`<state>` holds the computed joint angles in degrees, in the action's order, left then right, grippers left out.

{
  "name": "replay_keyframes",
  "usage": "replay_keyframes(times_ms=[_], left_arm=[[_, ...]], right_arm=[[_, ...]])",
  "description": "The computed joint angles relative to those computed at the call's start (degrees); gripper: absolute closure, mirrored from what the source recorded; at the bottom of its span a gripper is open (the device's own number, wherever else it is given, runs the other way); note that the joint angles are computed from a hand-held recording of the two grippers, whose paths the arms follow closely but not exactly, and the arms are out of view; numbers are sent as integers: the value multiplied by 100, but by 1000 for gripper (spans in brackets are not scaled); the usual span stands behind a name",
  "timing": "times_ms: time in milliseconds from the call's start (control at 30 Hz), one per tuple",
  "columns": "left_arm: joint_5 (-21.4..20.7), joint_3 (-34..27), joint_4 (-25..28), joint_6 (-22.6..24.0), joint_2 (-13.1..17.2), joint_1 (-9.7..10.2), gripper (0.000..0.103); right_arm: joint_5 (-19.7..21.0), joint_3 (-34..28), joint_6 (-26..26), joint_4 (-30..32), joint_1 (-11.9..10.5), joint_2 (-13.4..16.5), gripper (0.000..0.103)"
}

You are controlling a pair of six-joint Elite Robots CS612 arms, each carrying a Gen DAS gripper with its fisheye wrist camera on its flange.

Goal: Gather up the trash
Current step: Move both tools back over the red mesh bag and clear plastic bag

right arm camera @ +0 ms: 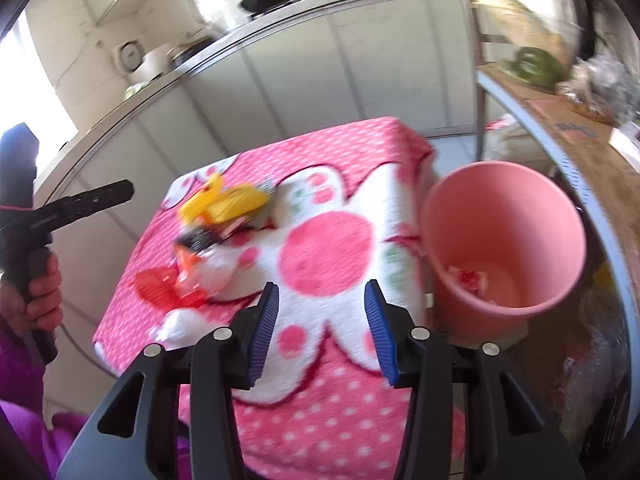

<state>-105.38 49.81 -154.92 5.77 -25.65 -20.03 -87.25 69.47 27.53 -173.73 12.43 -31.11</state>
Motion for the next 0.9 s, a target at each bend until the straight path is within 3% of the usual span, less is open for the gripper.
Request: replay_keyframes(times_ms=[167,367,467,667,800,867,900], left_arm=[[85,500,-55,-115,-169,188,49],[114,984,-227,204,-281,259,49],[284,1002,-253,151,-224,262,49],[236,607,23,-117,67,298,50],[83,330,293,-241,240,317,55],[-23,216,397,-305,315,330,64],[-112,169,437,-328,346,342,75]], right_arm=[[570,-326,-418,342,97,120,52],[916,-719,-898,838,232,256,48],[953,-859,-1059,1098,285,305,47],[974,-1162,-1252,1600,342,428,47],[967,-1359,-1320,1867,368,522,47],[979,-1458,-1349,1994,385,572,47],[978,-1505,-1378,2050,396,597,47]])
